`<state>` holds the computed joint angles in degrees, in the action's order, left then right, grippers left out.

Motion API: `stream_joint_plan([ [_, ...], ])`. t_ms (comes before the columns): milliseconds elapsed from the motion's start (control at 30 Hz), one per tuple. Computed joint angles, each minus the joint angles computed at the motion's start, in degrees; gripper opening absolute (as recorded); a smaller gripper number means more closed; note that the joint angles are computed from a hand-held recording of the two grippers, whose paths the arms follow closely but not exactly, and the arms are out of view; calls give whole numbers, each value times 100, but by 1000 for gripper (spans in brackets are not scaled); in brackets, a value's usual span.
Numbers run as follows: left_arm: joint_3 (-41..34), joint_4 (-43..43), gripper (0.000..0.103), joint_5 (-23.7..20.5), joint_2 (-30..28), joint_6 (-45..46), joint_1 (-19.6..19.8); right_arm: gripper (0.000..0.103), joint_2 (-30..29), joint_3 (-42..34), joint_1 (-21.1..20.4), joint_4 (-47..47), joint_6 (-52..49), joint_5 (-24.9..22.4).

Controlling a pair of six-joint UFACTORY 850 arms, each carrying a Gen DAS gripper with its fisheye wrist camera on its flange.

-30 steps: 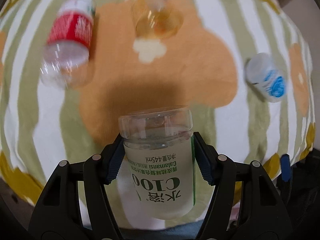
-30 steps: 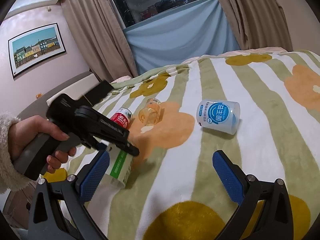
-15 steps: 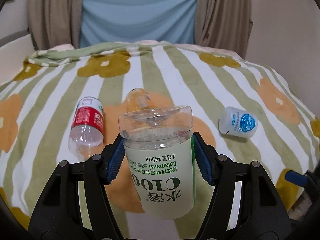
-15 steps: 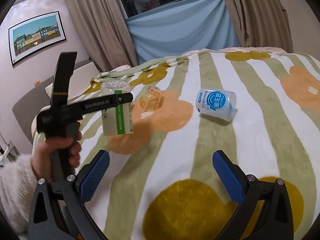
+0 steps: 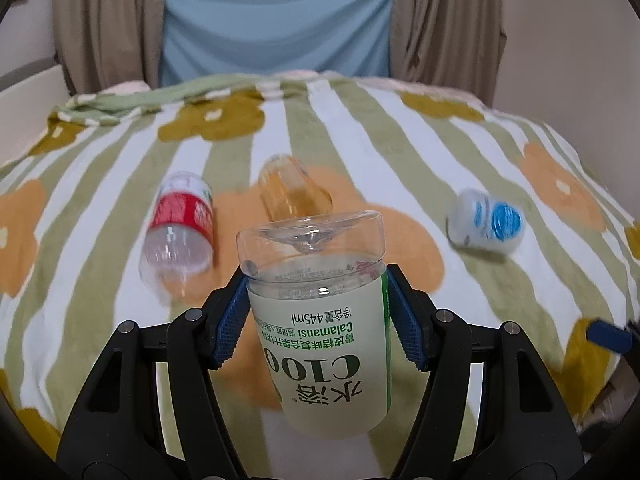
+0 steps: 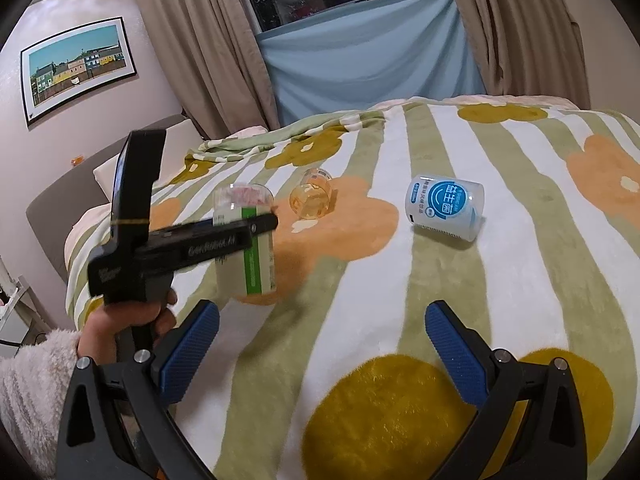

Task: Flip cup upside down
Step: 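Lift the green-label bottle with the left tool and rotate it cap-down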

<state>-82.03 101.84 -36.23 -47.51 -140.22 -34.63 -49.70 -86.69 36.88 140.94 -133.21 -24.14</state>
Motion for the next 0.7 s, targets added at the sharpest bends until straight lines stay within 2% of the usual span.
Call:
stream_joint_plan([
  [100,-137,99,62,-228,-203,-138,13,103,-19,-18,6,35,11,-16],
  [200,-171,-125,62,-56,-268,-26,21,103,-9,5,14,52,5,11],
  [267,18,57,62,-101,-158,-200,-32,103,20,45,10,59,-5,-4],
  [400,291,-116,62,216,99,-22,-74,103,10,29,-3,-32,100,-24],
  [533,406,-389,61,428,247,239,-110,103,-21,-30,20,-173,221,-40],
  [700,221,-1059,61,492,182,1080,-153,103,-10,-46,81,-207,207,-19],
])
